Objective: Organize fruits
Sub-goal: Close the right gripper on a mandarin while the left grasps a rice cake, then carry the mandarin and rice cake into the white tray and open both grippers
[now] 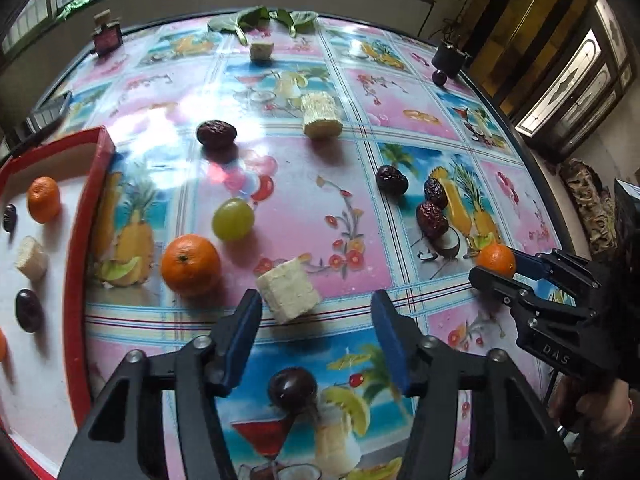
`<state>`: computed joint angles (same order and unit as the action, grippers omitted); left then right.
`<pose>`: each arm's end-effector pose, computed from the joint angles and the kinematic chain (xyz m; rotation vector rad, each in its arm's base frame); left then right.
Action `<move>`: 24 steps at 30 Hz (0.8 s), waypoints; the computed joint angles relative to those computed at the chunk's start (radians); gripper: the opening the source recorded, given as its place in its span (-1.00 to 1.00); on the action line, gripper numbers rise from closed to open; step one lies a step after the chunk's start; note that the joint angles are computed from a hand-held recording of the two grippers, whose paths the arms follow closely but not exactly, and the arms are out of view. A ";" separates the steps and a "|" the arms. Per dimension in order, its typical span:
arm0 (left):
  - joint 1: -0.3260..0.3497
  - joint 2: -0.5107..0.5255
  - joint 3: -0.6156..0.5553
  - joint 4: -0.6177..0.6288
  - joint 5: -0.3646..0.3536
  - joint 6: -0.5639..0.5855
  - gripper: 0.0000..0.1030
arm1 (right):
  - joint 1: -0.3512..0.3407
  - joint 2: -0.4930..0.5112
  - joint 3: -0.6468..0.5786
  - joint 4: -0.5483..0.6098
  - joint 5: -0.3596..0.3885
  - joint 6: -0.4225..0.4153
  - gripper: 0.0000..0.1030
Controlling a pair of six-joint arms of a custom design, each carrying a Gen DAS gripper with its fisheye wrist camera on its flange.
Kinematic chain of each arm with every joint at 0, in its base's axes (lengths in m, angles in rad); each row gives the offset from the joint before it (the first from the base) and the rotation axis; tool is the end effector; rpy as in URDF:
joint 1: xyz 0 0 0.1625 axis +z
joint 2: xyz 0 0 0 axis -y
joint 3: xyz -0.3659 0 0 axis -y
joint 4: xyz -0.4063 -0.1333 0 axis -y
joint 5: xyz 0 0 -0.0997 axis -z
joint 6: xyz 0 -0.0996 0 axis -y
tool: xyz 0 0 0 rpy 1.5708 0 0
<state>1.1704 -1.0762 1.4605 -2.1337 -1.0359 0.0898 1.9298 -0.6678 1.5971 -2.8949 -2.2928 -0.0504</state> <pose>-0.0892 -0.6829 0.2656 0.5734 2.5571 -0.3428 0.2920 -0.5860 0.0329 0.3128 -2.4049 0.6182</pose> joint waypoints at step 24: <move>-0.043 -0.099 0.168 -0.030 -0.098 0.090 -0.44 | 0.024 -0.052 0.092 -0.020 -0.052 0.092 -0.23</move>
